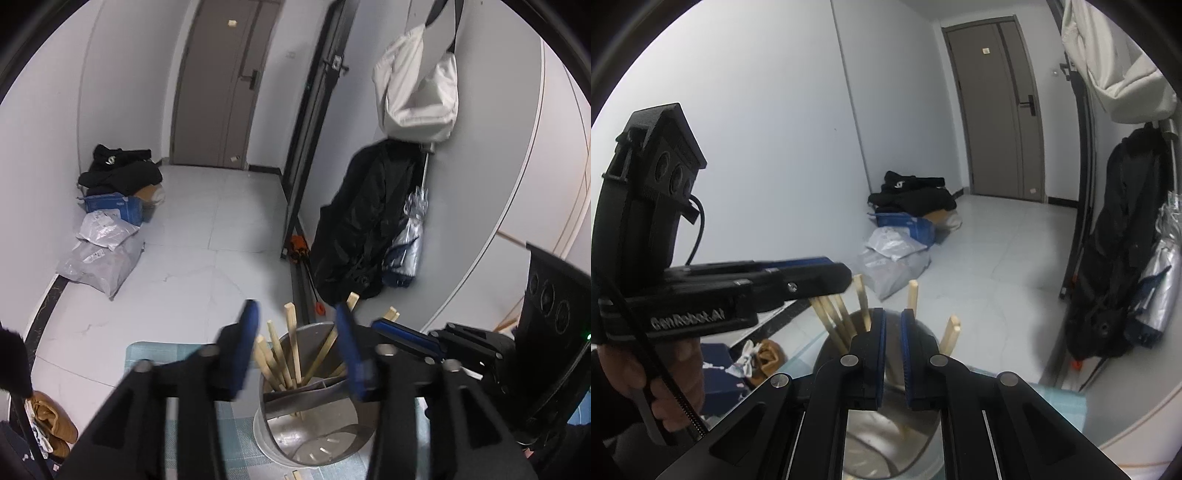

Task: Organize utensils
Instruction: 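Lower both chopsticks into the white holder and open both grippers, then move both open grippers back down to the last loose chopsticks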

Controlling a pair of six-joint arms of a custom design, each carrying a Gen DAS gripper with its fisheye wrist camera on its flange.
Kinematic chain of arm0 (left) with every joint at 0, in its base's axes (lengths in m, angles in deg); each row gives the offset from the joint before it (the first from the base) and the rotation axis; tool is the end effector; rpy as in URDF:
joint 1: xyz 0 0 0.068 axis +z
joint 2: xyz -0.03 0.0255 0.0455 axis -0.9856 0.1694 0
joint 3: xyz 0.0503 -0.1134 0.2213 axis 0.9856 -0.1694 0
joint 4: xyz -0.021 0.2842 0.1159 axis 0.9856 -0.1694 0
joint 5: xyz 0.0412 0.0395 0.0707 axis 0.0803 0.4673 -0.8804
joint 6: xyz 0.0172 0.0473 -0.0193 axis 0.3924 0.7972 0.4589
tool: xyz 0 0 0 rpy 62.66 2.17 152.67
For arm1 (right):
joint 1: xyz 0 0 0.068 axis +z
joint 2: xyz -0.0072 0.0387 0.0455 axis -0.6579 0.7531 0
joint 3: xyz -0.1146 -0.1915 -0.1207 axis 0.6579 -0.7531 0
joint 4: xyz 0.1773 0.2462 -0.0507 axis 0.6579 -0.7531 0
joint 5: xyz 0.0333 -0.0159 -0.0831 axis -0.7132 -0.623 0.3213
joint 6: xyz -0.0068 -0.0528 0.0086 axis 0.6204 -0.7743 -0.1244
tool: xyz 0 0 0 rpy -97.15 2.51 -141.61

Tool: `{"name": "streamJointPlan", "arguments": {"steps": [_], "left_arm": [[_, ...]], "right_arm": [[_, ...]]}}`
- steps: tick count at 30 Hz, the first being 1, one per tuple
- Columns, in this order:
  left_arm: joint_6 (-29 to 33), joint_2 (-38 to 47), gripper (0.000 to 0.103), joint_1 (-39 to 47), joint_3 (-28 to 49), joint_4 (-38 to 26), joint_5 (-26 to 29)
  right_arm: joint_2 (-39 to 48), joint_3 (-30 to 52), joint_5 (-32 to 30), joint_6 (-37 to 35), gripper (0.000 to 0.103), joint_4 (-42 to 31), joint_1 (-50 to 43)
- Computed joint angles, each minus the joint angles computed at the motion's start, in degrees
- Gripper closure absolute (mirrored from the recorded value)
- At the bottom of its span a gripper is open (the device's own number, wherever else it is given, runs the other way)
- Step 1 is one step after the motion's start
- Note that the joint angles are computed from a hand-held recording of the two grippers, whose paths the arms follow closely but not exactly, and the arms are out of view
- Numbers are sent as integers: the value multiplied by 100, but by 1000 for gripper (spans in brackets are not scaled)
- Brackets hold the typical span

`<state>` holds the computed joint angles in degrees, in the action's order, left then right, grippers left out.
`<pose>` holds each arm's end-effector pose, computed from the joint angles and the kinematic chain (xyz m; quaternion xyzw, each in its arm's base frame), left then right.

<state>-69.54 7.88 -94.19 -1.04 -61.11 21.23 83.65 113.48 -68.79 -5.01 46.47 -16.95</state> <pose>0.3017 -0.0963 0.3501 0.3052 0.8226 -0.2927 0.3800 0.2314 0.0946 0.3559 -0.0019 0.8721 0.0681 0.4845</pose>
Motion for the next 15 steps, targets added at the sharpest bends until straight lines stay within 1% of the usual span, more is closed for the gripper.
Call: {"name": "streamJointPlan", "arguments": {"steps": [1, 3, 5, 6, 7, 8, 9, 10, 11, 12, 14, 15], "left_arm": [[-55, -47, 55, 40, -16, 33, -27], [-187, -201, 51, 126, -43, 6, -45], [-321, -387, 43, 168, -121, 26, -154], [-401, -513, 40, 173, -189, 70, -301], [-487, -625, 36, 148, -259, 130, -533], [-602, -795, 35, 69, -348, 164, -909], [-688, -924, 35, 34, -403, 149, -1094], [-749, -1013, 35, 56, -438, 123, -1073], [-823, -1145, 32, 82, -495, 80, -1043], [-888, -1278, 29, 75, -551, 37, -1130], [-991, -1471, 22, 128, -645, 11, -1183], [-1054, -1613, 22, 143, -708, -27, -1229]], "right_arm": [[-39, 30, 97, 31, 91, -90, 72], [-162, 57, 330, 107, 87, -269, 249], [-285, 97, 646, 227, 82, -467, 471], [-333, 120, 766, 285, 76, -551, 561], [-408, 131, 903, 369, 73, -629, 683], [-481, 132, 1043, 458, 71, -699, 812], [-550, 113, 1171, 526, 65, -737, 906], [-619, 108, 1358, 630, 58, -793, 1056], [-683, 117, 1560, 757, 56, -854, 1232], [-715, 159, 1696, 876, 53, -922, 1383], [-742, 264, 2068, 1126, 50, -1112, 1769], [-761, 272, 2213, 1190, 48, -1152, 1915]]}}
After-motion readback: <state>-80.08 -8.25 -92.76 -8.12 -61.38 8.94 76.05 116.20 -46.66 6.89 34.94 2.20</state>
